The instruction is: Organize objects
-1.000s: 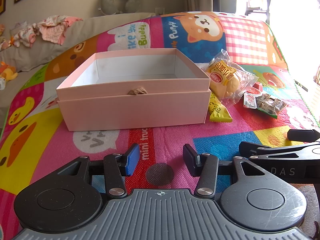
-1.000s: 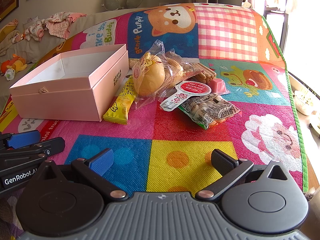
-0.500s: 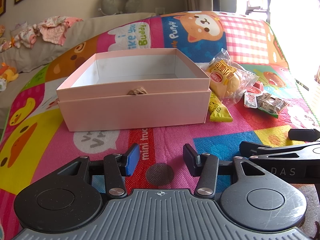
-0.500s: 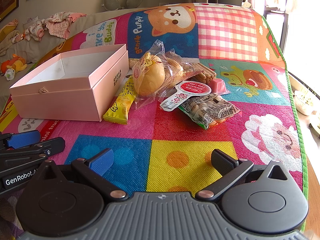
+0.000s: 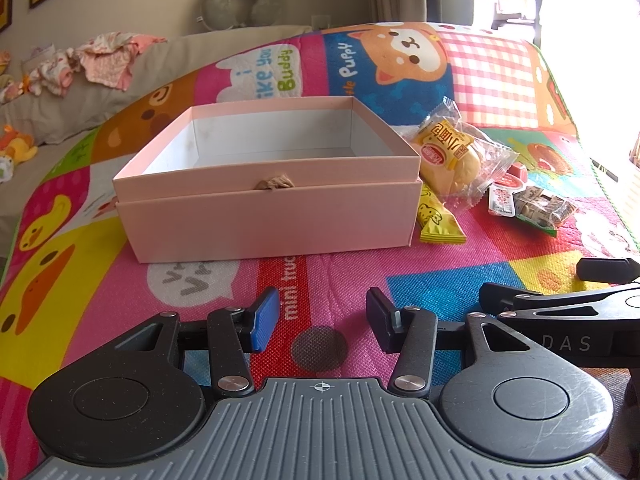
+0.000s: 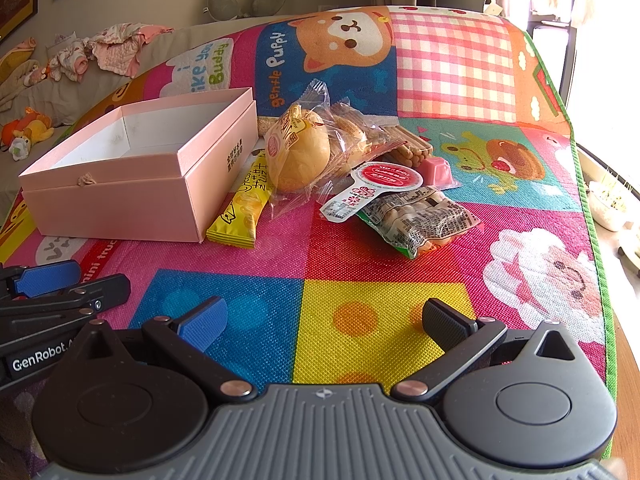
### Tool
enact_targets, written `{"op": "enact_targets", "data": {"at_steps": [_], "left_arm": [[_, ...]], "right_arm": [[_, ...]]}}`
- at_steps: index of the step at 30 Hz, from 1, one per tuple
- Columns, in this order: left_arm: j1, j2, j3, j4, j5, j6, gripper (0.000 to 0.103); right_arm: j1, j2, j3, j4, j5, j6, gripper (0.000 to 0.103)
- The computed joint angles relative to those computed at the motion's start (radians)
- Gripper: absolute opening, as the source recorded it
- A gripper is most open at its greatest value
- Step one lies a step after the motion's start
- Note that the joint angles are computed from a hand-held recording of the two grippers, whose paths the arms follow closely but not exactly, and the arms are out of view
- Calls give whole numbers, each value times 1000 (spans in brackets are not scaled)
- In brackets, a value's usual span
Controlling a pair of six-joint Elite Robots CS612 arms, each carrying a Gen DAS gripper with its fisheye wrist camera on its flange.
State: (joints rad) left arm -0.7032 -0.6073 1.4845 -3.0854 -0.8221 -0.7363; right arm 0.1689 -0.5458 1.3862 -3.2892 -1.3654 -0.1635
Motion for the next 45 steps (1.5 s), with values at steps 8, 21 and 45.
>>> {"op": "enact_targets", "data": {"at_steps": [8,21,45], "left_arm": [[0,-2,3,10,10,-8,54],[4,-9,7,14,-12,-3,52],[221,-65,-88,240,-201,61,48]], "right_arm": [[-2,-2,3,0,7,5,103],[-11,-29,-6,139,38,-40,103],[-15,-47,-84,210,98,-109,103]]}}
